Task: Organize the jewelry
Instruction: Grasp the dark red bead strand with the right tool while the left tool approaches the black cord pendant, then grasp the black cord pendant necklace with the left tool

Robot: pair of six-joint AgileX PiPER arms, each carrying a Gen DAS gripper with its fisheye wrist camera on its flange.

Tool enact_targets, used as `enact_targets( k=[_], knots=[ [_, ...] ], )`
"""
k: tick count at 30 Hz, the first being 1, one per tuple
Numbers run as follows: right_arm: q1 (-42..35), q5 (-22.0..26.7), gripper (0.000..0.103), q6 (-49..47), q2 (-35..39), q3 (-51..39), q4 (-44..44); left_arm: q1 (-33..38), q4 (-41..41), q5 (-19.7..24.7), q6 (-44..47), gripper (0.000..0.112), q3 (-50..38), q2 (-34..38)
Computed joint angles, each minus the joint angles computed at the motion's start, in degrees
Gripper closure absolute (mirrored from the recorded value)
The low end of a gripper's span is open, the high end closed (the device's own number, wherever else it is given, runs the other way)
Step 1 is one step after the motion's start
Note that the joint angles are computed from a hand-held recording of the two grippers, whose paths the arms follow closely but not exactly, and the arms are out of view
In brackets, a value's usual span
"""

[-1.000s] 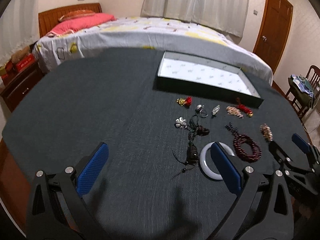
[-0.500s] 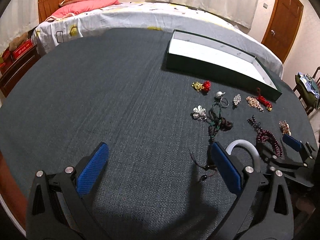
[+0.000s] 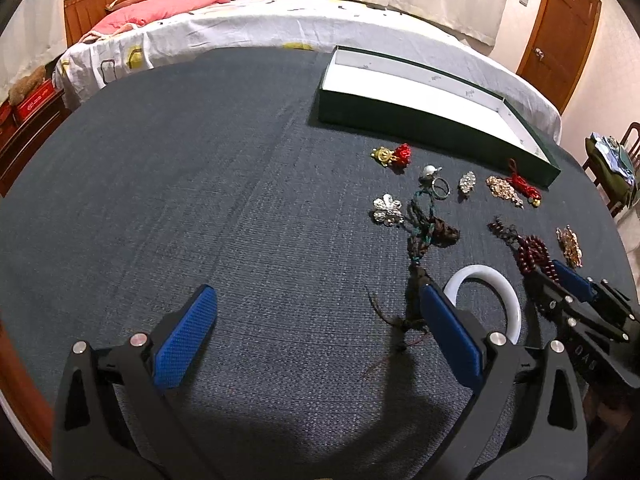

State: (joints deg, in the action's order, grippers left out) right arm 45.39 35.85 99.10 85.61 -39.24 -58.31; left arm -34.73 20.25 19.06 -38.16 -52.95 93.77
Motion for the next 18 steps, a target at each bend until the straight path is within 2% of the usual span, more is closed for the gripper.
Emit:
enact_targets(
  k=[3, 5, 9, 15, 18],
  knots=[
    [-0.9, -2.0, 0.081, 2.1, -0.9, 1.3, -1.6, 1.3, -12.3, -0.8, 12.3, 0.028, -0.8, 0.7],
    [-1.0, -2.5, 0.081, 2.6, -1.2, 1.5, -1.7, 1.7, -17.2, -1.1, 16.9, 0.030, -1.4, 1.3],
    [-0.6, -3.0, 0.081, 5.0, -1.5, 2.4, -3.1, -0.1, -10.3, 0.0, 12.0, 0.035, -3.2, 2.1],
    [-0.3, -3.8, 0.081, 7.0, -1.8, 3.3, -4.7, -1.9, -10.1, 1.3, 13.5, 0.035, -6.0, 3.4],
    [-0.7, -4.5, 0.081, 7.6, -2.0, 3.6, -5.1, -3.0, -7.0, 3.6, 11.7, 0.037, -8.3, 5.5]
  ],
)
